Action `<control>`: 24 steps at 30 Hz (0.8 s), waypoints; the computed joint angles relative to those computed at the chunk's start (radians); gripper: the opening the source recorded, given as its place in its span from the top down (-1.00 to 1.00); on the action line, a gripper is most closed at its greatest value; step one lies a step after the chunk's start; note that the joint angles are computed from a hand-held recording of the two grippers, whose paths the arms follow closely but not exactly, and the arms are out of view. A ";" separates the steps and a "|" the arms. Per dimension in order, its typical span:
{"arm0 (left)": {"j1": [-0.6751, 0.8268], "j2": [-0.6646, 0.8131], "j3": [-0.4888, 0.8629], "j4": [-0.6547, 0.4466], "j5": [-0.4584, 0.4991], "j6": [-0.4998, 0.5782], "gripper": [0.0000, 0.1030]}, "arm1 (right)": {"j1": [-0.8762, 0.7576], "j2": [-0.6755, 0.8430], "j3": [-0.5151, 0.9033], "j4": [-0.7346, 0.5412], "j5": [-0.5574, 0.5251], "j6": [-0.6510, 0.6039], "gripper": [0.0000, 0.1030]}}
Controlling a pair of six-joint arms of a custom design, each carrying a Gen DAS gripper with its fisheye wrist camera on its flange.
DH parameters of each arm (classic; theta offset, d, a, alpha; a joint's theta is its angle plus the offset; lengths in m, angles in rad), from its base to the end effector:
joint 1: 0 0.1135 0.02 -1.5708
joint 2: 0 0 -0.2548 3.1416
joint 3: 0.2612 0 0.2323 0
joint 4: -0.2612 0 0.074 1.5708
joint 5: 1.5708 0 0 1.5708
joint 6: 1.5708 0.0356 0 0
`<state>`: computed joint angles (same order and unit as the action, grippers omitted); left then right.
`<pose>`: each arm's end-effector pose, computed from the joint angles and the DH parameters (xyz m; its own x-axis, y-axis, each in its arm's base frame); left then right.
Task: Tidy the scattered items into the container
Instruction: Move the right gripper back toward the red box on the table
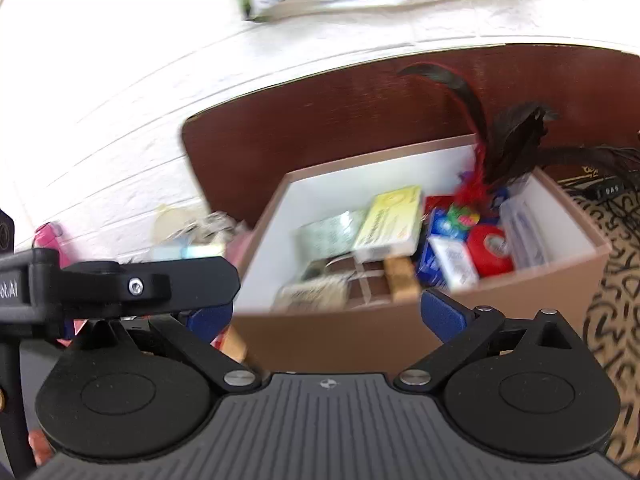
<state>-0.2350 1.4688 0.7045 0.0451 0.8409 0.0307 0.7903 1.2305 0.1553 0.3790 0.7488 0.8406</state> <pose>0.2575 -0.0889 0.1906 -0.6189 0.1692 -0.7671 0.7199 0.5130 -0.4676 0.1377 0.1046 0.1206 -0.4149 0.3566 -0.8371 0.2342 0.9309 0.2805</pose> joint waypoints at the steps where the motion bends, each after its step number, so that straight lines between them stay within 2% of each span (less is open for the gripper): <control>1: 0.034 -0.045 -0.055 0.002 0.013 0.015 -1.00 | 0.063 0.034 0.005 -0.004 0.039 0.050 -0.96; 5: 0.181 -0.161 -0.198 -0.079 0.050 0.110 -1.00 | 0.253 0.278 0.077 0.024 0.111 0.249 -0.96; 8: 0.300 -0.171 -0.217 -0.240 0.085 0.267 -1.00 | 0.321 0.453 0.159 0.073 0.088 0.282 -0.96; 10: 0.375 -0.165 -0.221 -0.327 0.096 0.378 -1.00 | 0.366 0.527 0.233 0.040 0.075 0.296 -0.96; 15: 0.603 -0.114 -0.207 -0.496 0.135 0.663 -1.00 | 0.434 0.640 0.410 -0.051 0.082 0.226 -0.96; 18: 0.744 -0.032 -0.155 -0.600 0.157 0.800 -1.00 | 0.453 0.690 0.530 -0.173 0.105 0.206 -0.97; 21: 0.854 0.055 -0.093 -0.648 0.156 0.869 -1.00 | 0.447 0.741 0.623 -0.242 0.100 0.181 -0.97; 24: 0.925 0.132 -0.039 -0.669 0.159 0.910 -1.00 | 0.453 0.770 0.651 -0.232 0.075 0.168 -0.97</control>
<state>0.6898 1.6005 0.6657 -0.6235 0.9995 0.9411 1.2430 2.0008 0.8063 0.1466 0.8233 1.0086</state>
